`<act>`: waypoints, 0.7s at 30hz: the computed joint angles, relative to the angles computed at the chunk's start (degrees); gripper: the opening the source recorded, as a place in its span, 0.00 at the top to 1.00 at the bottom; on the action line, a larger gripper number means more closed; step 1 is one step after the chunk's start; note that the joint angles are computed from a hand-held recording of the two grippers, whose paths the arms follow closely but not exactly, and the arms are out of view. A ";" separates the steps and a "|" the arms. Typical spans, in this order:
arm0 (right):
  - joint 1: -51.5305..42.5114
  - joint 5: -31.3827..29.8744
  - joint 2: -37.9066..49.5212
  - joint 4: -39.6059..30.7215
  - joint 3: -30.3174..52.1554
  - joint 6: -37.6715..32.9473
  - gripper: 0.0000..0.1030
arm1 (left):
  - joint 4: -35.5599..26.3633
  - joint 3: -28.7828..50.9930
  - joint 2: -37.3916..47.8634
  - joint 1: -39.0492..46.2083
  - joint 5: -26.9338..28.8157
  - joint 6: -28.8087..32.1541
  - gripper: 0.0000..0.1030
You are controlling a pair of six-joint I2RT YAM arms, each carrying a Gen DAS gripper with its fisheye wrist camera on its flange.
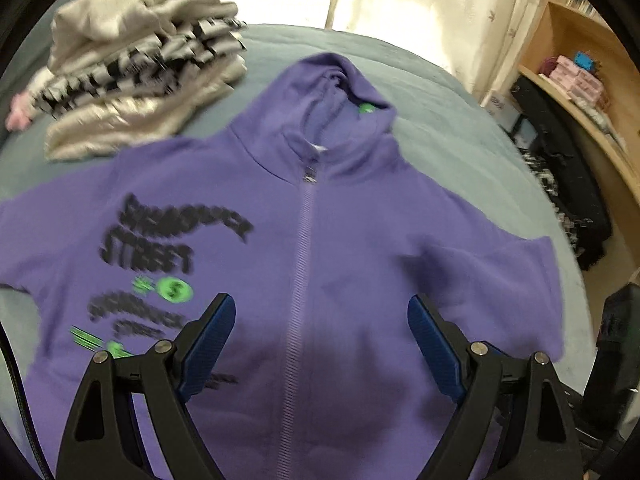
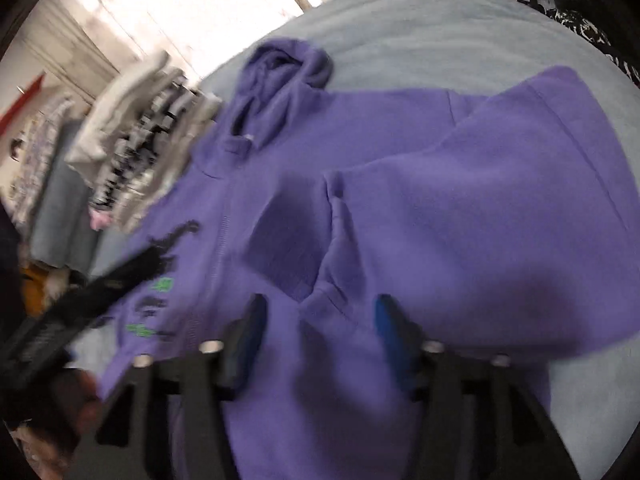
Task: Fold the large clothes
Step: 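Carry the sleeve across the hoodie front with the right tool and release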
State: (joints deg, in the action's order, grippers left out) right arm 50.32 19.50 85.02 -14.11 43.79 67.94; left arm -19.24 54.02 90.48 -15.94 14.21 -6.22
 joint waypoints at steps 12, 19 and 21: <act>17.30 17.21 -4.03 -12.34 -0.36 16.51 0.41 | 4.89 -4.27 4.74 -0.21 14.23 -4.68 0.16; 16.94 15.78 -2.96 -7.25 -3.03 18.27 0.41 | 7.05 0.73 13.34 -4.02 15.23 -6.98 0.36; 17.21 16.10 -2.82 -7.12 -3.19 18.74 0.41 | 6.63 3.36 16.25 -5.77 14.71 -7.42 0.53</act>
